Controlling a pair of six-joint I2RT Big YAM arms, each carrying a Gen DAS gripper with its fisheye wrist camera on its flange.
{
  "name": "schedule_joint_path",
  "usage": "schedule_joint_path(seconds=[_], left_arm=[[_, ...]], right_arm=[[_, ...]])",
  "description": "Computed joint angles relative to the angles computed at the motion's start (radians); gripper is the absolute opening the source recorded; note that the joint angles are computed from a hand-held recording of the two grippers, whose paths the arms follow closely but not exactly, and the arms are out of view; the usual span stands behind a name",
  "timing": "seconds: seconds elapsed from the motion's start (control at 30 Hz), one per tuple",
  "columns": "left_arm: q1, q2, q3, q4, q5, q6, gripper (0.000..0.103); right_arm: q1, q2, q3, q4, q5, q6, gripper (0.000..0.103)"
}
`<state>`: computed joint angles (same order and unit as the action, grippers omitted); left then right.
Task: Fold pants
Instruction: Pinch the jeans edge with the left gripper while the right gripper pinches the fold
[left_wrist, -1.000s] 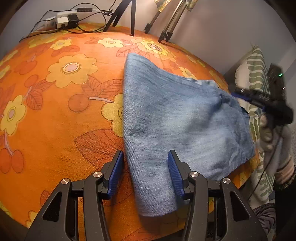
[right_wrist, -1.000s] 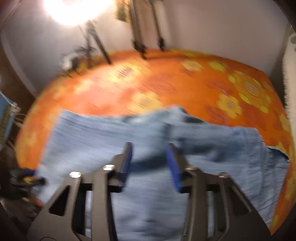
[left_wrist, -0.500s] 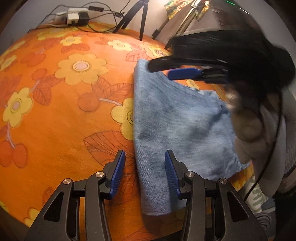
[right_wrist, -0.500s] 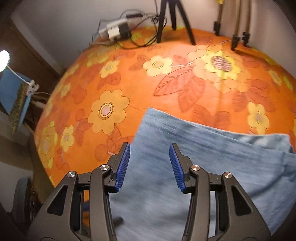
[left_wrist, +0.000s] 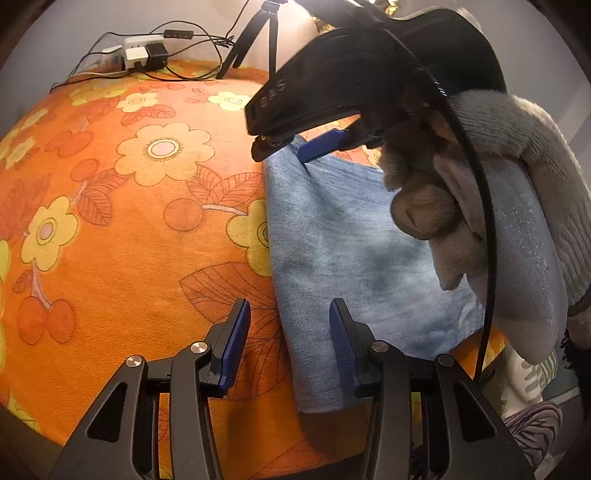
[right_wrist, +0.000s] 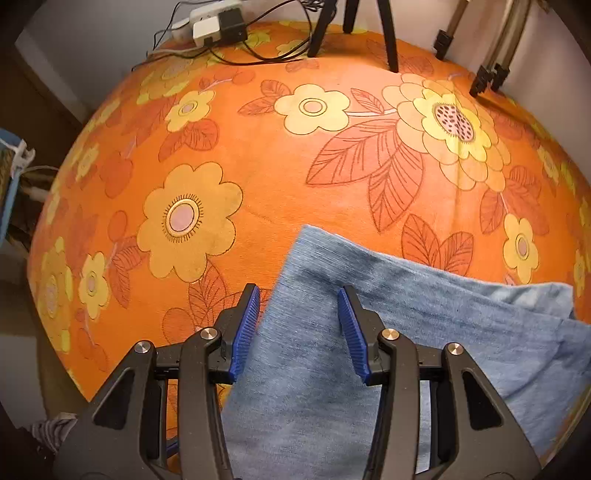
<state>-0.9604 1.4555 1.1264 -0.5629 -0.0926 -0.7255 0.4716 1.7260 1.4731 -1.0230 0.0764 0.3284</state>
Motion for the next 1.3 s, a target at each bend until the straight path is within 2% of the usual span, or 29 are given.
schedule_joint_path(seconds=[0.2,0.4,0.47,0.63,0.7,0.77,1.0,1.07,1.1,1.17,1.27,1.3], left_arm=[[-0.002,-0.007,-0.004,-0.005,-0.001,-0.002,0.042],[0.002,-0.012,-0.011,0.008,0.013,-0.009,0.042],[0.007,-0.011,-0.011,0.013,0.022,-0.010,0.042],[0.009,-0.007,-0.013,0.027,0.044,-0.021,0.045],[0.009,-0.001,-0.007,0.025,0.053,-0.021,0.047],[0.012,0.009,0.001,0.026,0.064,-0.018,0.052],[0.001,0.044,0.036,0.017,0.046,0.000,0.052],[0.001,0.042,0.033,0.034,0.047,-0.008,0.052],[0.002,0.041,0.030,0.043,0.050,-0.007,0.049],[-0.004,0.035,0.020,0.072,0.057,-0.005,0.022],[-0.033,0.026,0.037,0.083,0.002,0.042,0.012],[-0.044,0.020,0.043,0.089,-0.014,0.062,0.012]], right_arm=[[0.017,0.041,0.035,-0.043,0.058,0.006,0.046],[0.021,0.059,0.039,-0.045,0.074,0.004,0.046],[0.020,0.058,0.039,-0.046,0.079,0.002,0.040],[-0.008,0.024,0.013,-0.024,0.012,-0.004,0.015],[-0.022,-0.003,-0.005,-0.006,-0.014,-0.003,0.011],[-0.031,-0.026,-0.019,0.007,-0.030,-0.008,0.009],[-0.076,-0.138,-0.084,0.067,-0.080,-0.009,0.006],[-0.087,-0.160,-0.097,0.083,-0.098,-0.002,0.006],[-0.092,-0.169,-0.104,0.090,-0.104,0.000,0.006],[-0.099,-0.182,-0.116,0.105,-0.116,0.010,0.006],[-0.109,-0.207,-0.137,0.131,-0.124,0.016,0.006],[-0.117,-0.221,-0.146,0.144,-0.138,0.020,0.006]])
